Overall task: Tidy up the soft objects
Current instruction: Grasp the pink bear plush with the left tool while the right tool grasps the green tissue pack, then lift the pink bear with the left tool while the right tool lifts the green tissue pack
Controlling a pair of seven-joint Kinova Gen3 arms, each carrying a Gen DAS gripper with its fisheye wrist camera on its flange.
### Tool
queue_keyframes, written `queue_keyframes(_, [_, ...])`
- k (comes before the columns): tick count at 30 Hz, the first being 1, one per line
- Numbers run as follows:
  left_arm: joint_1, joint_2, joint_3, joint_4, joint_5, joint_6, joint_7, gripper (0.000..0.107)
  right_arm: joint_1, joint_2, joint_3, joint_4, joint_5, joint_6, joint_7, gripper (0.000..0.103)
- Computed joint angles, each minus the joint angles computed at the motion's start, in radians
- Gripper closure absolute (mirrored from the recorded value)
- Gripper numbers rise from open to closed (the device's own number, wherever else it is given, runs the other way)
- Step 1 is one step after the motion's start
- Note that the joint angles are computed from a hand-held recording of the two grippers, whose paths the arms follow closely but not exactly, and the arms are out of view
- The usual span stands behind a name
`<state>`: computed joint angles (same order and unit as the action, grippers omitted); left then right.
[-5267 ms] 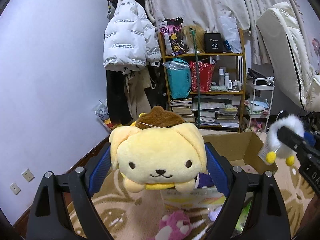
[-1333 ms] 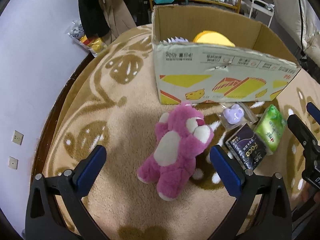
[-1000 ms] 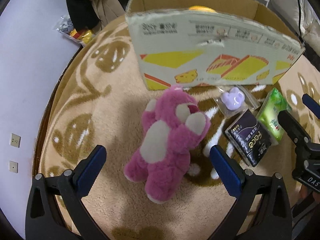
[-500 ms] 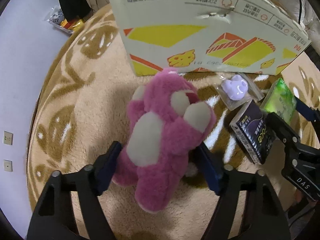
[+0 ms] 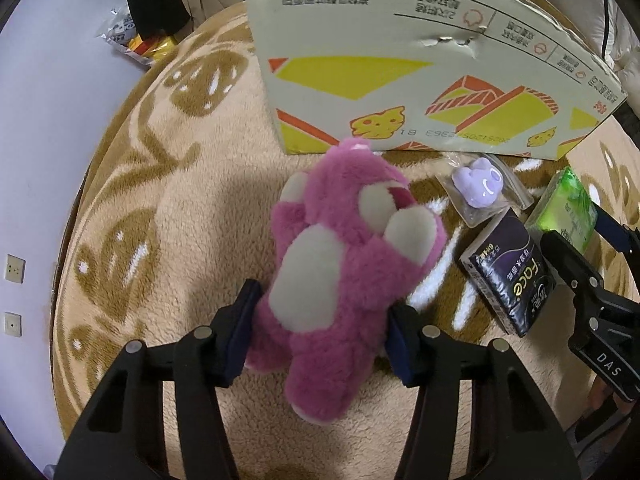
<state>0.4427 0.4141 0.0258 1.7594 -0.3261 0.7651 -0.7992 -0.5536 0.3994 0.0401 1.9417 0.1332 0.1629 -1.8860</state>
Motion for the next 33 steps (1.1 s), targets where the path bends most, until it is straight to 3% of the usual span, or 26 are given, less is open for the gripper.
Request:
queue_keyframes(15, [0.045, -0.007, -0.009, 0.005, -0.064, 0.017, 0.061, 0.053, -0.094, 0.005, 0.08, -0.001, 0.047, 0.022, -0.076, 0.018])
queue_keyframes(27, [0.072, -0.026, -0.005, 0.021, -0.115, 0.032, 0.118, 0.055, -0.028, -0.016, 0.031, 0.02, 0.035, -0.005, -0.086, 0.019])
queue_keyframes(33, [0.093, -0.051, -0.003, 0.037, -0.155, 0.035, 0.167, 0.055, -0.064, -0.031, 0.078, 0.041, 0.034, -0.034, -0.102, 0.019])
